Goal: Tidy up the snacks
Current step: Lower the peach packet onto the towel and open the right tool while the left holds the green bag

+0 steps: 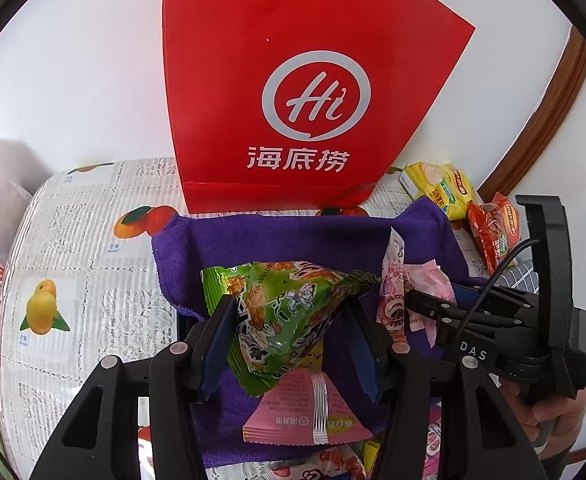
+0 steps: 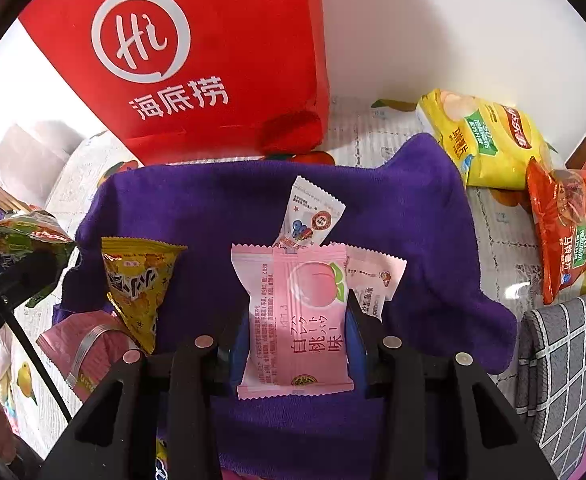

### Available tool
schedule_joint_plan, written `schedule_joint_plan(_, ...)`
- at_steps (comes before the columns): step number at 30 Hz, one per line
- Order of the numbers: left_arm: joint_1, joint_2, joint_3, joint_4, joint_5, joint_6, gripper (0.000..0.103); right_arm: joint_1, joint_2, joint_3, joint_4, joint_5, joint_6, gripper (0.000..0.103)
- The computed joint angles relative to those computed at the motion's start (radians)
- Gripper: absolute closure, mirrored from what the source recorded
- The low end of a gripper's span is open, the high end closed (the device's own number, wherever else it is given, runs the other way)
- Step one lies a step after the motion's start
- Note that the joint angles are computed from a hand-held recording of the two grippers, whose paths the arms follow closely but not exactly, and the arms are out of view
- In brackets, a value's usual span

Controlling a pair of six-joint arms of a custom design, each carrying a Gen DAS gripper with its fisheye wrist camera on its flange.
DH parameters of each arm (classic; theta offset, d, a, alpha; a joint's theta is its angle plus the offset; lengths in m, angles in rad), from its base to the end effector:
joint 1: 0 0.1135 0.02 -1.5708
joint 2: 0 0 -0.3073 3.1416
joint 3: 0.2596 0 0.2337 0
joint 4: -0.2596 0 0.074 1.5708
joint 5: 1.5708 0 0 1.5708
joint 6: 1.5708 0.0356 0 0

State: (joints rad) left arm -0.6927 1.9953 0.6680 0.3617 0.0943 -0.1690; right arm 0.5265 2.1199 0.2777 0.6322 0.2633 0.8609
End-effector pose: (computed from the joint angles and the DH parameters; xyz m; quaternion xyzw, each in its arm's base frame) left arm 0.2453 -0.2079 0.0988 0.2604 0.9174 -0.1652 0.2517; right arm 0.1913 0.1005 0.0405 0.1855 0.9577 0.0144 0.2193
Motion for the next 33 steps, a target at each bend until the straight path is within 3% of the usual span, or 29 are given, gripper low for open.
schedule_joint_plan(7,-0.007,0.005,0.004,-0.006,-0.001,0.001,0.052,-0.010,-0.002,0.014,-0.023,-0.018,-0.013,0.059)
schedule_joint_plan(14,-0.015,0.016,0.014,-0.019,-0.001,0.004,0.052,0.026,-0.061,0.008,-0.066,0.025,-0.004,0.048)
schedule_joint_plan(33,-0.046,0.059,0.052,-0.059,-0.001,0.007,0.051,0.020,-0.208,-0.074,-0.049,0.058,0.035,0.048)
